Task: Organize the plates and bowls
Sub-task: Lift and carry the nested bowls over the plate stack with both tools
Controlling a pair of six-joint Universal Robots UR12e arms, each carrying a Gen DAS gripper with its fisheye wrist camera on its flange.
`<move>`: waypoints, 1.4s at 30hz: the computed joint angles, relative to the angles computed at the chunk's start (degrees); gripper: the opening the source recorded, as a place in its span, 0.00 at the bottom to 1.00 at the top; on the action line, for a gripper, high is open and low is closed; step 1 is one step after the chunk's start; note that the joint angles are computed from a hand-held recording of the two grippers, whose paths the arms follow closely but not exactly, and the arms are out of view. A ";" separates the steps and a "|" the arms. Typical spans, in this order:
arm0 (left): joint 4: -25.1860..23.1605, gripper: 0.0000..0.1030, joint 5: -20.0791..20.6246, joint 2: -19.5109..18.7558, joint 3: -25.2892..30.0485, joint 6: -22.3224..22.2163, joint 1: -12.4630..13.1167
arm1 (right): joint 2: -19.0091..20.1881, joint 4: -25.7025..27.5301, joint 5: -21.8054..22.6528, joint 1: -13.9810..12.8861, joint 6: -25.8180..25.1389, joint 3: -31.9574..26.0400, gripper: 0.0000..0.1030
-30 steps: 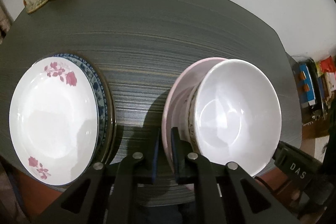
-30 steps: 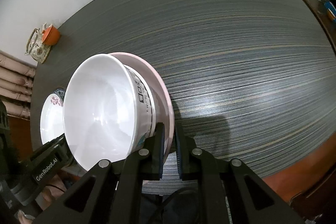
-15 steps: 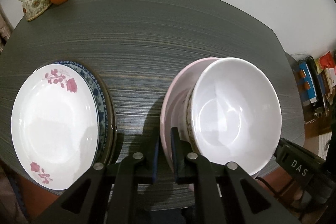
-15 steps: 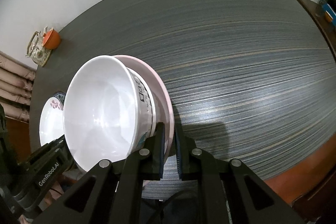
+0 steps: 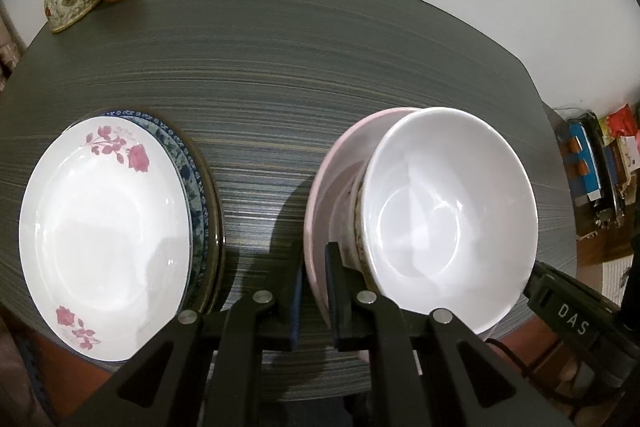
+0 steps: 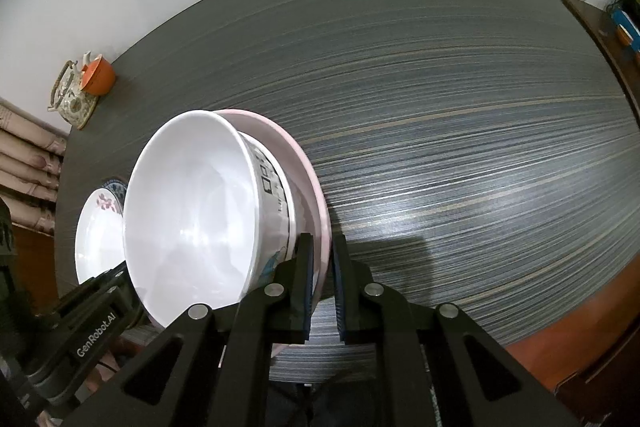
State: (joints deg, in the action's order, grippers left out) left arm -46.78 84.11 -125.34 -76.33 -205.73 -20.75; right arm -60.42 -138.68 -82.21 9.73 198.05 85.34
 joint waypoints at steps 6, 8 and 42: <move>0.64 0.08 0.39 0.20 -0.03 -0.25 0.02 | -0.01 0.02 -0.61 0.30 -0.67 -0.29 0.10; 0.83 0.08 0.58 0.37 -0.09 -0.58 -0.05 | -0.20 -0.35 -0.59 0.25 -0.59 -0.10 0.10; 5.01 0.08 11.62 10.23 -10.70 -13.36 2.19 | 0.72 1.84 5.44 4.08 -10.34 -4.93 0.10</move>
